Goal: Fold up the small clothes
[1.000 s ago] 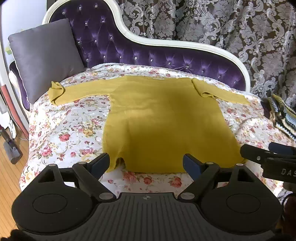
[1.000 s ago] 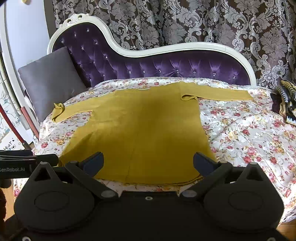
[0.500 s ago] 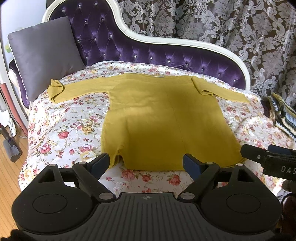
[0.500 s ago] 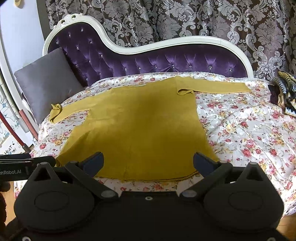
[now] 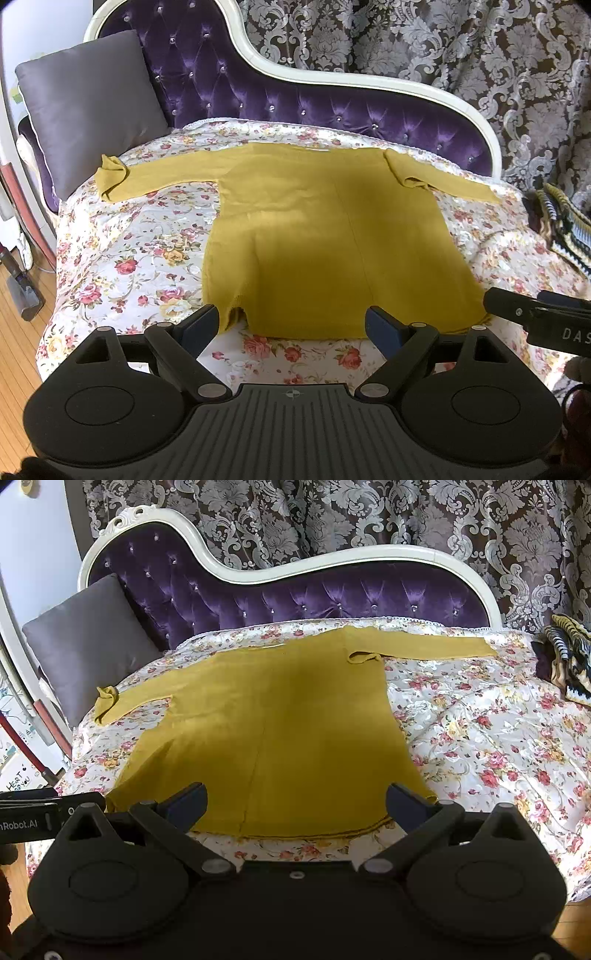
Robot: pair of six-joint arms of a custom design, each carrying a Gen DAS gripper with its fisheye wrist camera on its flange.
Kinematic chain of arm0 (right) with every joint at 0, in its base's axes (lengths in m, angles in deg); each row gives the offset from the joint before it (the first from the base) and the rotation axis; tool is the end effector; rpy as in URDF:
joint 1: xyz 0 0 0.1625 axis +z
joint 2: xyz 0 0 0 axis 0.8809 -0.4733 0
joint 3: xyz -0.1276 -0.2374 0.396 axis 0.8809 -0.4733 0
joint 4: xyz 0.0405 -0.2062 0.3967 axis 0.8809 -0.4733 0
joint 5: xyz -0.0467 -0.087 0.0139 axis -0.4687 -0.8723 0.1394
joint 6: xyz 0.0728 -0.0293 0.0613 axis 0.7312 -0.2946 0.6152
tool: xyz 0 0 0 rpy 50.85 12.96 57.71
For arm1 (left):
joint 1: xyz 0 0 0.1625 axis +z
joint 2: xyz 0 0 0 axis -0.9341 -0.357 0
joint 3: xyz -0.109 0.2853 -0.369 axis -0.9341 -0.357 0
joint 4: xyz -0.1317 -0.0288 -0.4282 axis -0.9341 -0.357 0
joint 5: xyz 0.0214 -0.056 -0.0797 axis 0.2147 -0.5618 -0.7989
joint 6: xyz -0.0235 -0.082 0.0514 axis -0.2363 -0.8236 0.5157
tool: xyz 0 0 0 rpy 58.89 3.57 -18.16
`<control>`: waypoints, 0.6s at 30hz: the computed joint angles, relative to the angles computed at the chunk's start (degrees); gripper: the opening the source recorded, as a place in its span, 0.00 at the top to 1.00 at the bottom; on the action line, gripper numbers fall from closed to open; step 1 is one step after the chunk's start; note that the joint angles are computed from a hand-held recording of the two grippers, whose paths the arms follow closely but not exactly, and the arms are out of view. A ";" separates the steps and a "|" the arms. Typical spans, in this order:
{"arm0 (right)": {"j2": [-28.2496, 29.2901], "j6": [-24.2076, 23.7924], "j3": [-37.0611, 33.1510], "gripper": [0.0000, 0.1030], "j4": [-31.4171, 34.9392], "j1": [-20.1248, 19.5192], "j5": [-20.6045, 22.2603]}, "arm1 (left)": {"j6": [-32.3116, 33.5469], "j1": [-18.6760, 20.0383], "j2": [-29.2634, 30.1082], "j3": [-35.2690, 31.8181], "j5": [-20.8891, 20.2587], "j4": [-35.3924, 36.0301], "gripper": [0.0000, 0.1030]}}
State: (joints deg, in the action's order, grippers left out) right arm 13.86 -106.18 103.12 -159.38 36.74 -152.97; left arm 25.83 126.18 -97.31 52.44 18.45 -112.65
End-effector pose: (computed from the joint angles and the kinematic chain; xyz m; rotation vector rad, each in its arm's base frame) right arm 0.2046 -0.7477 0.1767 0.4076 -2.3955 1.0650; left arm -0.2387 -0.7535 0.2180 0.3842 2.2888 -0.8996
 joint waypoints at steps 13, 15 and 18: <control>0.08 0.34 -0.32 0.01 0.71 -0.03 -0.11 | -0.28 -0.03 0.26 -0.22 0.22 0.41 0.16; 0.09 0.34 -0.33 0.01 0.72 -0.04 -0.14 | -0.28 -0.03 0.26 -0.22 0.22 0.41 0.16; 0.19 0.43 -0.43 0.01 0.81 0.02 -0.30 | -0.34 -0.03 0.26 -0.24 0.20 0.50 0.16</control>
